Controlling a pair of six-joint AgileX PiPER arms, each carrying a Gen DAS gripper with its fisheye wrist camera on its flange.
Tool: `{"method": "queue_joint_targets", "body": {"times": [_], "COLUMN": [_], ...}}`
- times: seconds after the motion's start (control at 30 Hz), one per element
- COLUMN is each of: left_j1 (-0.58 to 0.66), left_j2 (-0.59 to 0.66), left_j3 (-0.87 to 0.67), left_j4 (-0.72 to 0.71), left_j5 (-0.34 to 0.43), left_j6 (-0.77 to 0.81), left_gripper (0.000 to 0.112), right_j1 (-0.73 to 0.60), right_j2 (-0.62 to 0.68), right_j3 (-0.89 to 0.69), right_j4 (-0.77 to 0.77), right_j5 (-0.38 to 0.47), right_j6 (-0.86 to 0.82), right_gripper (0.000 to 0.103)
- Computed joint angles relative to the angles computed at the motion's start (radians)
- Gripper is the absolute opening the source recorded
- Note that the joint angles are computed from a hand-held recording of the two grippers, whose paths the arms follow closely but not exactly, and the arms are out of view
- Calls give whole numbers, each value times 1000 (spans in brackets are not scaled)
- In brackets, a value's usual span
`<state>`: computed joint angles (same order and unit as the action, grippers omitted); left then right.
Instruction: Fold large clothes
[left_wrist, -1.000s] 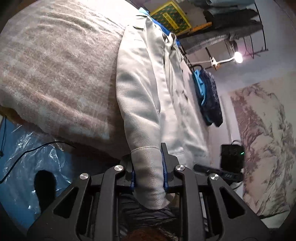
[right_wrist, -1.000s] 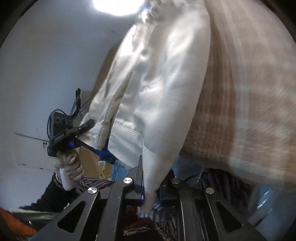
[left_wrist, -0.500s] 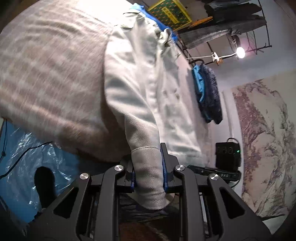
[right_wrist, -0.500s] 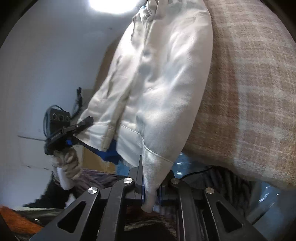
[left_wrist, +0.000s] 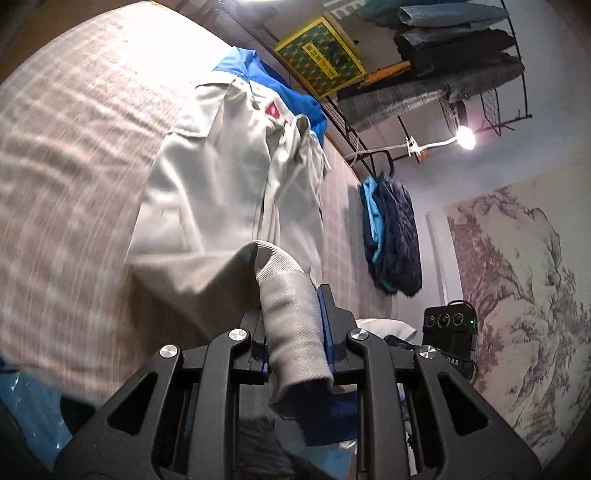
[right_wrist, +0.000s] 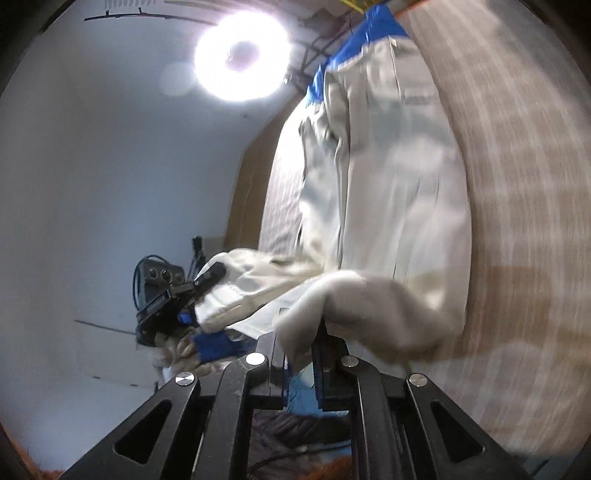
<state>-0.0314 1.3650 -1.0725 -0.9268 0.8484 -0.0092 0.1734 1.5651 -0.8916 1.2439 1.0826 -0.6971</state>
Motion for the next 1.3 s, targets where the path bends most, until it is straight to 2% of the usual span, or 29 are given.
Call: {"method": "queue_joint_targets", "body": {"times": [0.07,0.2,0.37,0.57,0.67,0.73,0.77,0.8,1.0,1.13,1.17,1.3], "left_j1": [8,19,32,50,69,83,90,97,137,145,151,176], "left_j2": [57,171,319,420,436,439,439,438,437,432,426,405], "left_j3": [-34,-98,-185,-214,-227,-238,-242,-246,-262,-285,-287,-287], "left_j4": [-17,-27,-12,-33,-54,-68,-74,-76,-132,-131,-139,-155], "left_j5": [-10,-35,-52,-64,-34,-6,9,21,77,103,112,131], "left_j6": [8,22,4,21,24,24,20,13,19,2,6,13], "left_gripper": [19,19,19,19,20,27,28,32,42,43,43,50], "right_j1": [3,-41,-12,-31,-45,-49,-58,-65,-131,-133,-123,-134], "right_j2": [43,187,332,466,480,479,469,464,425,353,346,306], "right_j3": [-56,-226,-417,-577,-607,-621,-617,-625,-593,-525,-493,-397], "right_j4": [-4,-44,-125,-159,-169,-177,-170,-166,-84,-152,-152,-150], "right_j5": [-22,-11,-67,-61,-39,-42,-48,-49,-2,-16,-41,-62], "right_j6": [33,82,194,285,299,302,299,307,197,127,98,10], "right_gripper": [7,7,7,8,17,37,51,56,58,54,54,54]}}
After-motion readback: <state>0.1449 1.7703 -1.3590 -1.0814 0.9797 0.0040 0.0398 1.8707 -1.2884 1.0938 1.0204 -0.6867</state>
